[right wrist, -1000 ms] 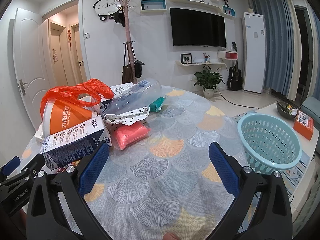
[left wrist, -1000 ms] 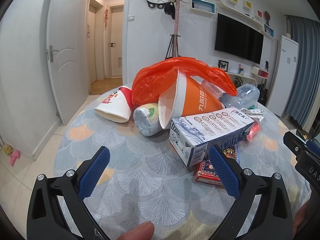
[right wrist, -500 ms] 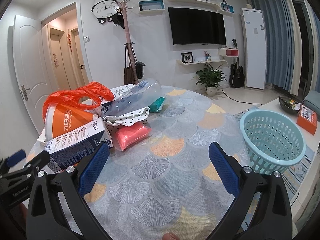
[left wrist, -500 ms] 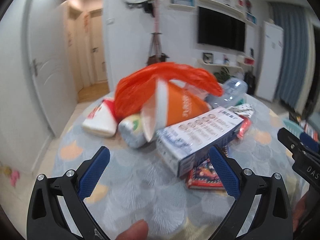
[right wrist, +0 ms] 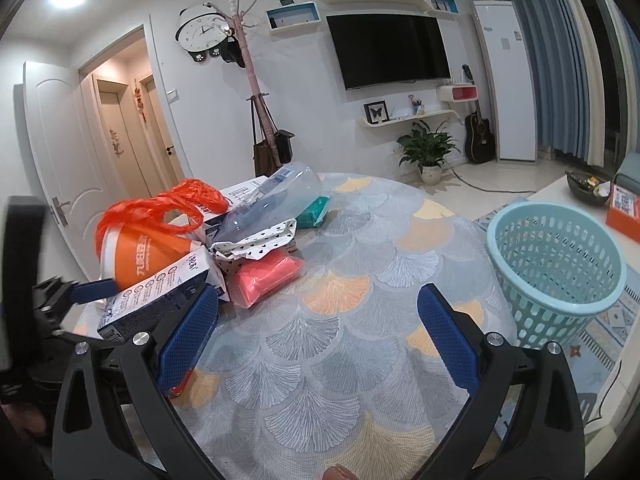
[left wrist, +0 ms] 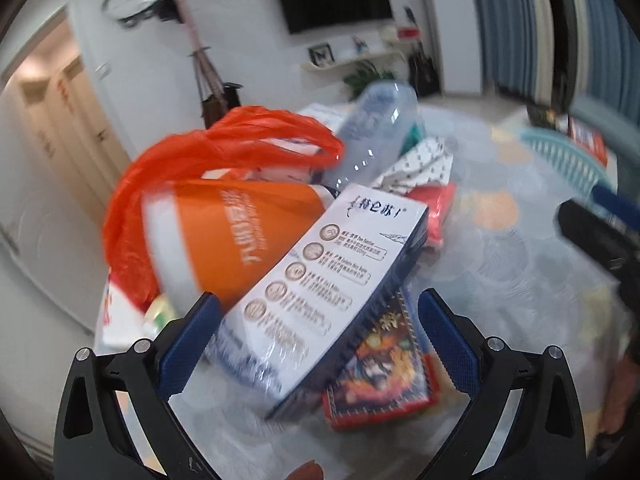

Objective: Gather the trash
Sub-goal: 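Grasp the blue milk carton with the left tool while the right tool grasps the red snack box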

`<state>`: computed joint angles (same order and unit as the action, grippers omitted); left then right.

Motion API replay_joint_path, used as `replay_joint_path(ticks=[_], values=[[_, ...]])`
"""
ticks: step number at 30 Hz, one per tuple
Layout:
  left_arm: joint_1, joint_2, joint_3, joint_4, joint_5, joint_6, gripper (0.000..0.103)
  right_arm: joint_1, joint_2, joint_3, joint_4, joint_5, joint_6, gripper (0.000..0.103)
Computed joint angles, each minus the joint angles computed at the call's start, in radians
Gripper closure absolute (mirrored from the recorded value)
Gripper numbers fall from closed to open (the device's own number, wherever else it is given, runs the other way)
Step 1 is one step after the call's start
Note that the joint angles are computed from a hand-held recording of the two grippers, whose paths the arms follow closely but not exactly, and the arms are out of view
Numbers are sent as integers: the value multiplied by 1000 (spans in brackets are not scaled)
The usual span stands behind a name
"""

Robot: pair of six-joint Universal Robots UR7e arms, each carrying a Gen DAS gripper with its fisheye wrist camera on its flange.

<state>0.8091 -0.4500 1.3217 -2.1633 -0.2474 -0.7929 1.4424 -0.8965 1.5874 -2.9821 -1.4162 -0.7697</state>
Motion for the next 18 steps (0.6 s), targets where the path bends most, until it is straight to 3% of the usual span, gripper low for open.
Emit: replay_joint_path(ticks=[2, 3, 6, 9, 12, 18], values=[[14, 7, -29, 31, -17, 21, 8, -1, 0, -5, 8, -3, 5, 8], [17, 5, -26, -17, -26, 62, 12, -3, -1, -4, 5, 0, 8, 8], [20, 0, 10, -201, -58, 162, 30, -5, -3, 1, 0, 10, 13, 8], [21, 15, 32, -421, -95, 260, 36, -4, -5, -1, 6, 3, 18, 8], [2, 32, 63, -576, -63, 347, 58, -3, -6, -3, 13, 0, 20, 8], [-49, 10, 172, -674, 6, 250, 66, 9, -1, -21, 51, -48, 8, 8]])
